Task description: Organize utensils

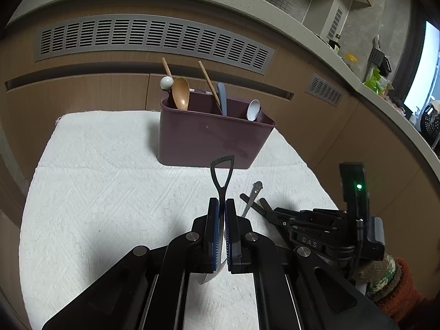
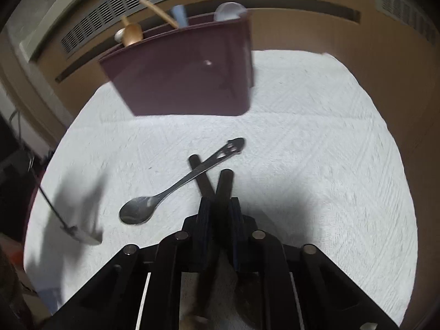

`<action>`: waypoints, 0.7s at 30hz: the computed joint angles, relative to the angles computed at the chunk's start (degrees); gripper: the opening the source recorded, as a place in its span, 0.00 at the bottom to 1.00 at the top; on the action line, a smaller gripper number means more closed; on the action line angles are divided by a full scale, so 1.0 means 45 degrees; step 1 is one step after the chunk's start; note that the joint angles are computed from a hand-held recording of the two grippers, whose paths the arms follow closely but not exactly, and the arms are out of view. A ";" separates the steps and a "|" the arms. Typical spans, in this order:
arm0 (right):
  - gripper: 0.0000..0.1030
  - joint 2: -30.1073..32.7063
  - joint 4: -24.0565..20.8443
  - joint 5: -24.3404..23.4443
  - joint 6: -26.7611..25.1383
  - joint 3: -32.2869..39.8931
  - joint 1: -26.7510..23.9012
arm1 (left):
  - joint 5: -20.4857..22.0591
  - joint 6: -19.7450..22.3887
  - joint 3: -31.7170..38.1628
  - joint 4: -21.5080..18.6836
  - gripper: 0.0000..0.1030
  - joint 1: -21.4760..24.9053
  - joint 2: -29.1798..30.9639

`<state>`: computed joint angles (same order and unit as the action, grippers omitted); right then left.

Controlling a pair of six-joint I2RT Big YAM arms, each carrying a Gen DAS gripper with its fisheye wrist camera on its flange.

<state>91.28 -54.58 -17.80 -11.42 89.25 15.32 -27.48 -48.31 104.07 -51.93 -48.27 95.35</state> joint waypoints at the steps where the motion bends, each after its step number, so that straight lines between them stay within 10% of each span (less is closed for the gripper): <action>1: 0.11 -0.0246 0.0228 -0.0358 -0.0049 -0.0187 -0.0059 | -0.0035 -0.0046 -0.0011 0.0009 0.04 -0.0037 -0.0018; 21: 0.11 -0.1803 0.1371 -0.1081 -0.0004 -0.1144 -0.0424 | 0.0408 -0.0302 0.0827 -0.1158 0.03 0.0095 0.0699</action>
<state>83.17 -48.41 -22.66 -11.44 84.10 13.41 -25.65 -49.67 107.79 -57.14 -47.84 98.50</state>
